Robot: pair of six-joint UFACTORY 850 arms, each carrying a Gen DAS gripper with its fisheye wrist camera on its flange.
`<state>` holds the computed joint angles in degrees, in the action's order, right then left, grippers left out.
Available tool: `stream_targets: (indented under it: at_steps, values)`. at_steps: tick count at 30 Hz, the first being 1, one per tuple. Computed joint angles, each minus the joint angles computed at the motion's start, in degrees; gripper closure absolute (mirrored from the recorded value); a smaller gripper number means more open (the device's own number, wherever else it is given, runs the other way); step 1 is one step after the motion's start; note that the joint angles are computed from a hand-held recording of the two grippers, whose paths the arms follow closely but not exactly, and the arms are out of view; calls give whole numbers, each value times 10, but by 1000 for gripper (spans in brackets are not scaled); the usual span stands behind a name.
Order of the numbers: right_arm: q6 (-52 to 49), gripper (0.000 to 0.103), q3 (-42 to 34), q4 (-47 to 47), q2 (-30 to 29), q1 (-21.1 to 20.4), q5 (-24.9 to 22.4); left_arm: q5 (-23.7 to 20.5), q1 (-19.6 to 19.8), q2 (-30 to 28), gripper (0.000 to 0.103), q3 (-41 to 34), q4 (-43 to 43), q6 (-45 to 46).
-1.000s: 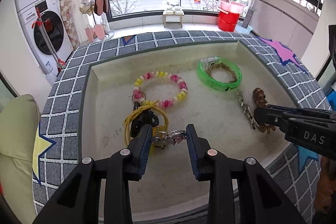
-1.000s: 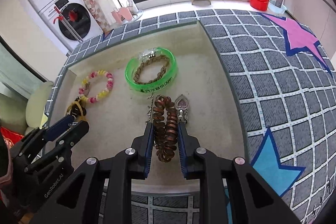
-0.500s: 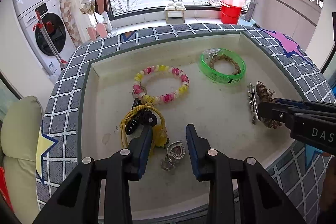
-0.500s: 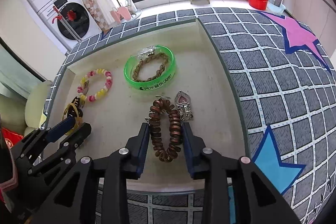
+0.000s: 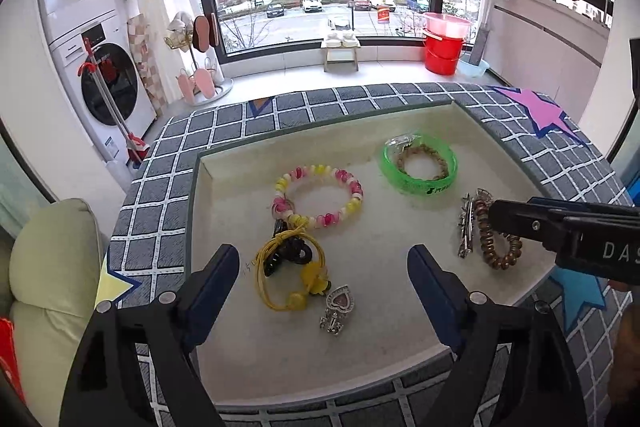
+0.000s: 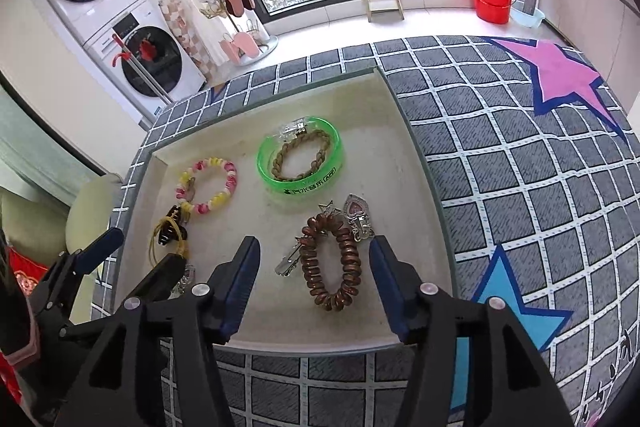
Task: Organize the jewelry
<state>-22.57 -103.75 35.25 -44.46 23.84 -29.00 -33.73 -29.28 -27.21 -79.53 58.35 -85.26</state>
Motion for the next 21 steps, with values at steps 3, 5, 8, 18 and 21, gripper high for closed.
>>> stream_targets:
  at_steps: [3, 5, 8, 18, 21]
  values:
    - [-9, 37, 2, 14, 2, -2, -9, -5, -1, 6, 5, 4, -3, 1]
    - [-22, 24, 9, 32, 7, -4, -11, -10, -3, 10, 5, 7, -2, -1]
    - [-35, 23, 18, 44, 14, -4, -13, -12, -3, 17, 5, 17, -6, 0]
    - [3, 16, 75, -52, 54, 17, 64, -19, -10, 46, 0, 56, 8, -33]
    - [7, 16, 102, -61, 69, 20, 94, -25, -14, 55, 0, 69, 13, -48]
